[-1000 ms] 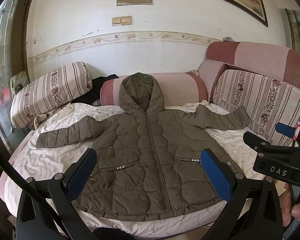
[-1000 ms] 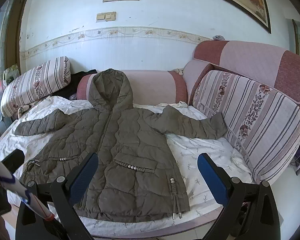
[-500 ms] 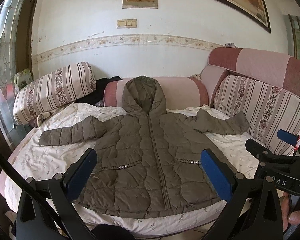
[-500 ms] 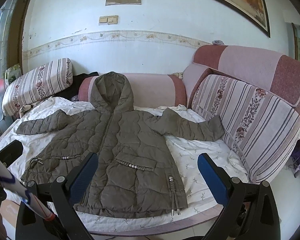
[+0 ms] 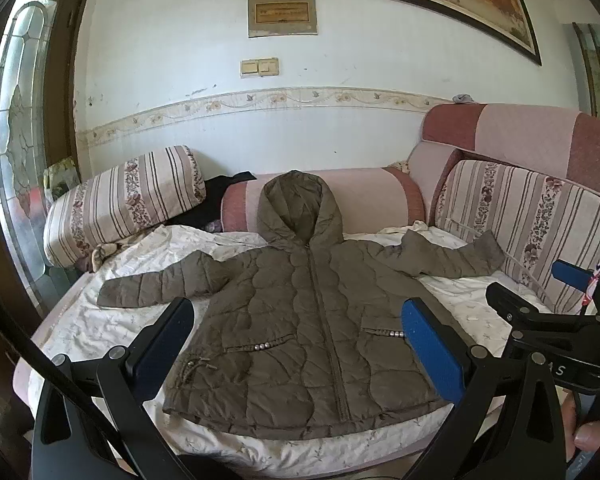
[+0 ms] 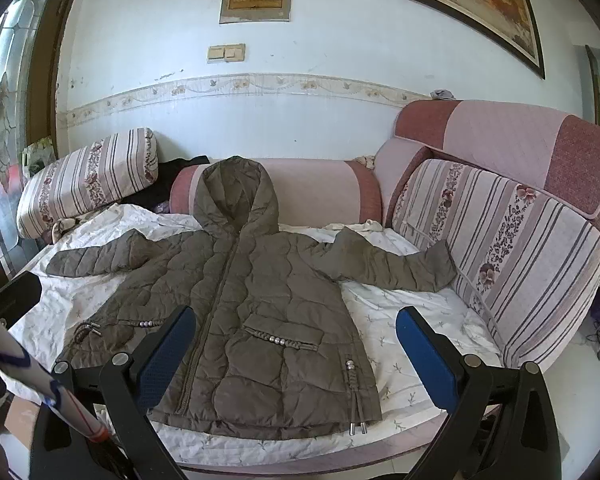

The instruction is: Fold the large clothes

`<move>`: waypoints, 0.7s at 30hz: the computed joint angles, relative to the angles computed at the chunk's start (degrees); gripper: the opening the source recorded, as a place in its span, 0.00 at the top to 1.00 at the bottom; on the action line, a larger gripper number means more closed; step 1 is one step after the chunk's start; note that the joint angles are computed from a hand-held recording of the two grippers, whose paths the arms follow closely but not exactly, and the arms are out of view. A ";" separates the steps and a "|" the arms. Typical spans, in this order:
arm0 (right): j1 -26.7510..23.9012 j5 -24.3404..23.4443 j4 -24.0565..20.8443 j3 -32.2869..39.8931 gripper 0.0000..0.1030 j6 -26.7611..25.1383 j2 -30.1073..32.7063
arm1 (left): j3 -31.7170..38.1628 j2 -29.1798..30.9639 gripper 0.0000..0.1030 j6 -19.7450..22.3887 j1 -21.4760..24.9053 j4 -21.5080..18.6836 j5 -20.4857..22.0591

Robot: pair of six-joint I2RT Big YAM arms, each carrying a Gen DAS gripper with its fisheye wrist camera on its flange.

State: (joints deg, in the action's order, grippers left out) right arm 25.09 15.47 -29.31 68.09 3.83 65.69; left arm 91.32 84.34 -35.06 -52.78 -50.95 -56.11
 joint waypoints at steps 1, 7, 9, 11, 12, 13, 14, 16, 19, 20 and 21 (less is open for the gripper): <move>-0.02 -0.09 0.07 -0.02 0.01 0.02 -0.03 | 0.14 0.13 0.00 -0.18 -0.03 -0.27 -0.17; -1.88 -2.53 -1.22 1.60 0.01 1.74 1.25 | 1.65 1.24 0.00 -0.79 1.98 -1.53 0.81; -2.52 -3.05 -1.69 2.25 0.01 2.16 1.79 | 1.32 1.24 0.00 -0.78 3.38 -0.40 1.28; -3.10 -2.93 -2.57 3.17 0.01 2.46 2.61 | 1.39 1.48 0.00 -0.87 5.07 -0.04 2.57; -3.32 -2.76 -3.03 3.66 0.01 2.78 3.11 | 1.25 1.53 0.00 -1.10 5.77 0.02 3.25; -3.62 -2.79 -3.44 4.04 0.01 3.08 3.62 | 1.06 1.63 0.00 -1.25 6.76 0.28 4.20; -3.90 -2.91 -3.97 4.48 0.01 3.29 4.29 | 0.97 1.92 0.00 -1.47 7.80 0.50 5.24; -4.24 -3.03 -4.70 5.20 0.01 3.54 5.66 | 0.44 2.41 0.00 -1.71 9.45 1.32 7.14; -4.96 -3.71 -5.91 7.03 0.01 3.77 9.01 | 0.64 4.25 0.00 -1.81 12.16 1.65 9.79; -5.26 -4.33 -6.32 7.85 0.01 3.96 10.25 | 0.92 5.06 0.00 -1.87 13.00 1.54 10.89; -5.48 -4.79 -6.50 8.50 0.01 4.18 11.31 | 1.38 6.04 0.00 -2.04 13.90 1.33 11.98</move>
State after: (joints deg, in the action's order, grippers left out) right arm 19.62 10.67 -35.81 76.59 8.00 77.00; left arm 92.70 90.38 -37.11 -38.88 -49.61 -44.13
